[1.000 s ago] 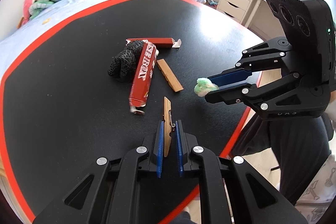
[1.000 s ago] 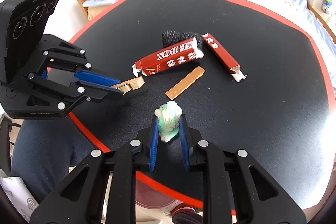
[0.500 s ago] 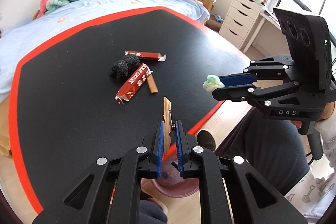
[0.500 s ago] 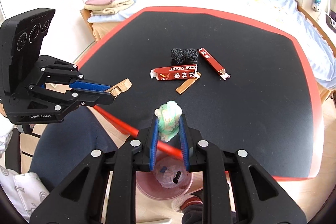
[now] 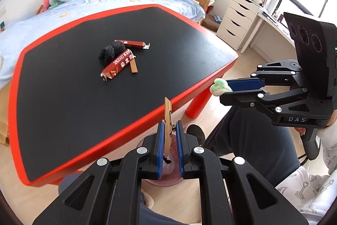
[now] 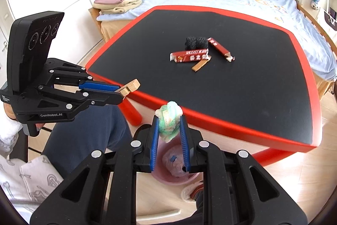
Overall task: Collect trash
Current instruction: 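Carry both items over the wastebasket and open both grippers, then move both tools back over the table toward the red boxes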
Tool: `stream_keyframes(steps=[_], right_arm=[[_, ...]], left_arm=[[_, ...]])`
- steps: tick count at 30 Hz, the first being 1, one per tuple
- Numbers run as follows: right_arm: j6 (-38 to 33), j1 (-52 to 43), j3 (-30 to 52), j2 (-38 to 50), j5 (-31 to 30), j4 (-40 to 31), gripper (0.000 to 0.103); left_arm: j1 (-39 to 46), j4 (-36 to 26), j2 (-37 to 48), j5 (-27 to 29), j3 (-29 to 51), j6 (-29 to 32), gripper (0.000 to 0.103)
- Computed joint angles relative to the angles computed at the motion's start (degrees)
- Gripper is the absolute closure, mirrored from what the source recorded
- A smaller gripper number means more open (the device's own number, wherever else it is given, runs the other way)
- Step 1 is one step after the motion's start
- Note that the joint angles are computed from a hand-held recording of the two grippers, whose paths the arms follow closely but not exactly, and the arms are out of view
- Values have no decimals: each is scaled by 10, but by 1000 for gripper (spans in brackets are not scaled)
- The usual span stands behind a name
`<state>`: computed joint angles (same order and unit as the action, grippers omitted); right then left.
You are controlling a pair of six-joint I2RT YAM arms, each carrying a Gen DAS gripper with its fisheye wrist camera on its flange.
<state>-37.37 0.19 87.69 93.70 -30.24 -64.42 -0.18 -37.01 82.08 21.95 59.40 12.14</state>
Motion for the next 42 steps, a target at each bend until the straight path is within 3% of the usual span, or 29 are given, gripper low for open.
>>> stream_keyframes(steps=[17, 18, 19, 20, 21, 22, 24, 30, 42], right_arm=[[-21, -13, -43, -21, -12, -11, 81], [-22, -14, -42, -18, -13, -15, 78], [-22, -15, -42, -16, -12, -15, 70], [-20, -14, -44, -14, -9, -11, 48], [-19, -16, -46, -14, -10, -8, 32], [-16, -19, -47, -14, -13, -6, 28], [-10, -20, -50, -14, -6, 0, 15], [-4, -21, -58, -17, 7, 12, 7], [7, -21, -54, -16, 9, 15, 3]], left_arm=[[-21, -7, -31, -1, -33, -6, 91], [-20, -5, -30, 0, -33, -5, 88], [-21, -2, -32, -2, -36, -6, 78], [-21, 1, -32, -1, -37, -6, 69], [-20, 3, -31, 1, -38, -6, 47], [-17, 10, -32, 1, -41, -10, 31], [-14, 22, -37, -1, -47, -20, 18], [-6, 36, -47, -21, -57, -35, 8], [5, 39, -47, -25, -57, -39, 8]])
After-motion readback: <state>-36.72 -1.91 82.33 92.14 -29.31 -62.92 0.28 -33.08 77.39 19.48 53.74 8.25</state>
